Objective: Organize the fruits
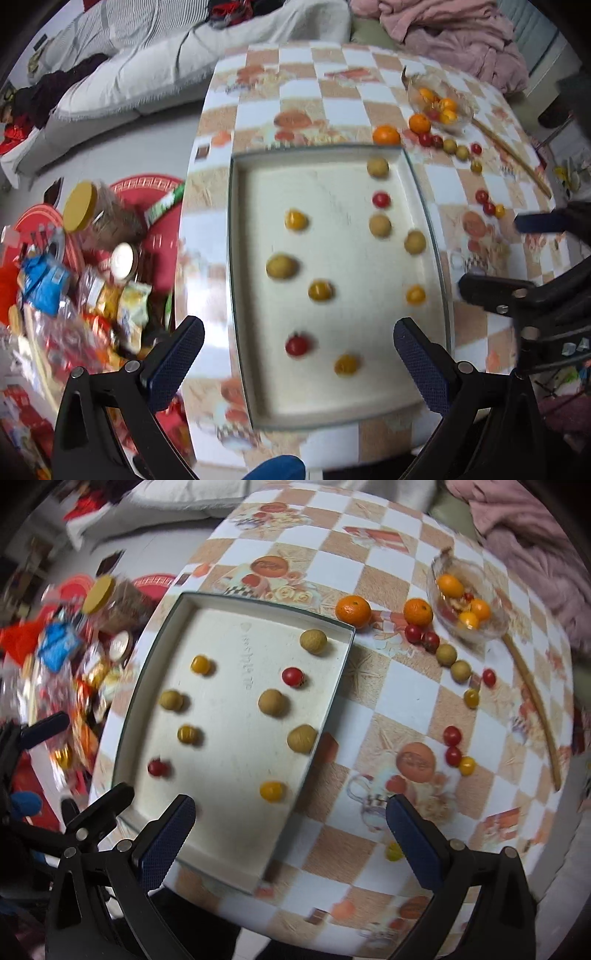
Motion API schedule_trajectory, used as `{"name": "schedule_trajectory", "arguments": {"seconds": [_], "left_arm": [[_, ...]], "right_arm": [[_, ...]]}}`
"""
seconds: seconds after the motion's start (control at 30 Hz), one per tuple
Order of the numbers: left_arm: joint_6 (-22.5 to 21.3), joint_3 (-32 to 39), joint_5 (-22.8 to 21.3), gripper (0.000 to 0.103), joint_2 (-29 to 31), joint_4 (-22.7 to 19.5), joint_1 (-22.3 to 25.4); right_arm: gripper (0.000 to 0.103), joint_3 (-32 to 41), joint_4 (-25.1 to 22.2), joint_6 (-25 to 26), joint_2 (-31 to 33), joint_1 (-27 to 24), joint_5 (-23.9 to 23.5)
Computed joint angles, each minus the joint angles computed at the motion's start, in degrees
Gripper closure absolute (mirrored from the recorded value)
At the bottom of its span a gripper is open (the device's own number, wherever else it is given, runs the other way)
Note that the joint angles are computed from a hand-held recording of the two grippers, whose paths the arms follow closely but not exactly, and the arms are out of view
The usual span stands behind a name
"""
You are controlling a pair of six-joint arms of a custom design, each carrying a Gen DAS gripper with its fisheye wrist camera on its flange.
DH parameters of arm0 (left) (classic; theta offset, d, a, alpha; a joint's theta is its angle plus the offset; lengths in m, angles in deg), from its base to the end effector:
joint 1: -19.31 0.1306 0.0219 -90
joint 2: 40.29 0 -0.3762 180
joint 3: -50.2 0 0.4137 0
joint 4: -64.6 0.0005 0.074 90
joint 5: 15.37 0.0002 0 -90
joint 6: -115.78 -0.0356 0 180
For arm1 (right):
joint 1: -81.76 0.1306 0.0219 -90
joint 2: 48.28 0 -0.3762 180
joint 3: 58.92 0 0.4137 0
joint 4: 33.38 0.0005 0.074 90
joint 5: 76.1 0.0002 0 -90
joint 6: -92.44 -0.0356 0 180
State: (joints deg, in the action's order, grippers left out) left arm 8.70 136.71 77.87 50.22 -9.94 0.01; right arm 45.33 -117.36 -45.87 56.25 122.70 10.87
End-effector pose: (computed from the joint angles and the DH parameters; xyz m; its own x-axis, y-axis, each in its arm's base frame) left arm 0.4329 -0.1542 0.3705 -0.7842 0.5853 -0.2062 0.5972 0.8020 0.0054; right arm 0.4076 0.3554 0.3837 -0.9915 0.1271 -0.0272 0.1234 0.9863 0.1097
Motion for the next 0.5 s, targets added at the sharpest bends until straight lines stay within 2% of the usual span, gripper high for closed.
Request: {"name": "schedule_trajectory", "arguments": {"seconds": [0.27, 0.5], "left_arm": [[-1.26, -2.51, -2.69, 0.0, -4.39, -5.04, -3.1], [0.12, -3.63, -3.4, 0.0, -6.03, -7.23, -5.07]], "right_arm": [[0.0, -1.15, -1.98, 5.87, -2.91, 2.48, -1.33], [0.0, -2.1, -2.1, 6.54, -4.13, 2.37, -1.21]]}}
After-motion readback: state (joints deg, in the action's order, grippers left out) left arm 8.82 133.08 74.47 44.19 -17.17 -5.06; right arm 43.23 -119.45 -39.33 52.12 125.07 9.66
